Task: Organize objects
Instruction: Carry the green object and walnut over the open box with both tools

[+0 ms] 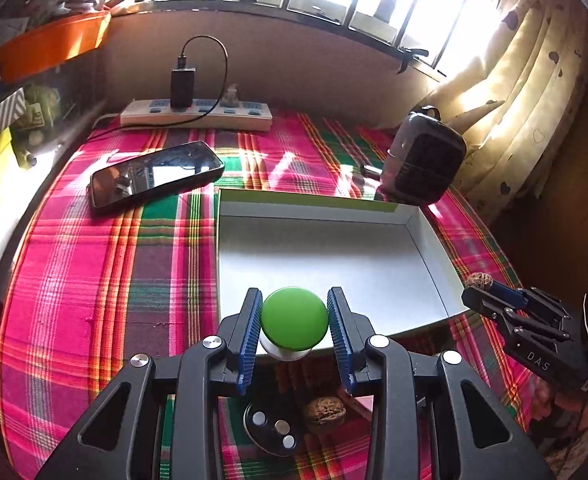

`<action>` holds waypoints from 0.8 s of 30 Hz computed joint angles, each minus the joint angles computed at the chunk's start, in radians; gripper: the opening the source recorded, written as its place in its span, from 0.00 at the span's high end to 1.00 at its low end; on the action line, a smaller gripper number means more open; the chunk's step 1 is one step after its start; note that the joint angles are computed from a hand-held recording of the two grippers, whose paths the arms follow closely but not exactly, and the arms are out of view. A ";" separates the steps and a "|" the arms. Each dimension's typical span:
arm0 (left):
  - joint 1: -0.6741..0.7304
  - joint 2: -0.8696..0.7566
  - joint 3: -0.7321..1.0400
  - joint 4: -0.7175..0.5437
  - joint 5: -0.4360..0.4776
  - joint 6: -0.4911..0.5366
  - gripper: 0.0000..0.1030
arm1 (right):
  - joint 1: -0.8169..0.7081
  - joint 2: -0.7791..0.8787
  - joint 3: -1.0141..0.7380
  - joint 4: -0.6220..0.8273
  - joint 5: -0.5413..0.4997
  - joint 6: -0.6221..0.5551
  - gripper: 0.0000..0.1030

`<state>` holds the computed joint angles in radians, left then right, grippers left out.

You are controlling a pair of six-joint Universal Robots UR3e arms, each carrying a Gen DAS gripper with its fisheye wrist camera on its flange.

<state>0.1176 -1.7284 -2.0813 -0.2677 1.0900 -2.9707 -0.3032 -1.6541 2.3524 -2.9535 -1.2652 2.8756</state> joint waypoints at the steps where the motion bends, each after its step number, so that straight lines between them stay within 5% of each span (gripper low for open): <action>1: -0.010 -0.019 0.022 -0.005 0.006 0.003 0.69 | 0.012 0.026 -0.021 -0.006 -0.006 0.006 0.67; 24: -0.111 -0.380 0.456 -0.086 0.102 -0.039 0.69 | 0.155 0.483 -0.495 0.057 -0.158 0.064 0.67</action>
<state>0.0061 -2.1089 -1.6249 -0.3541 1.1921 -3.0094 -0.1485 -1.1706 1.8579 -2.8965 -1.4229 2.9394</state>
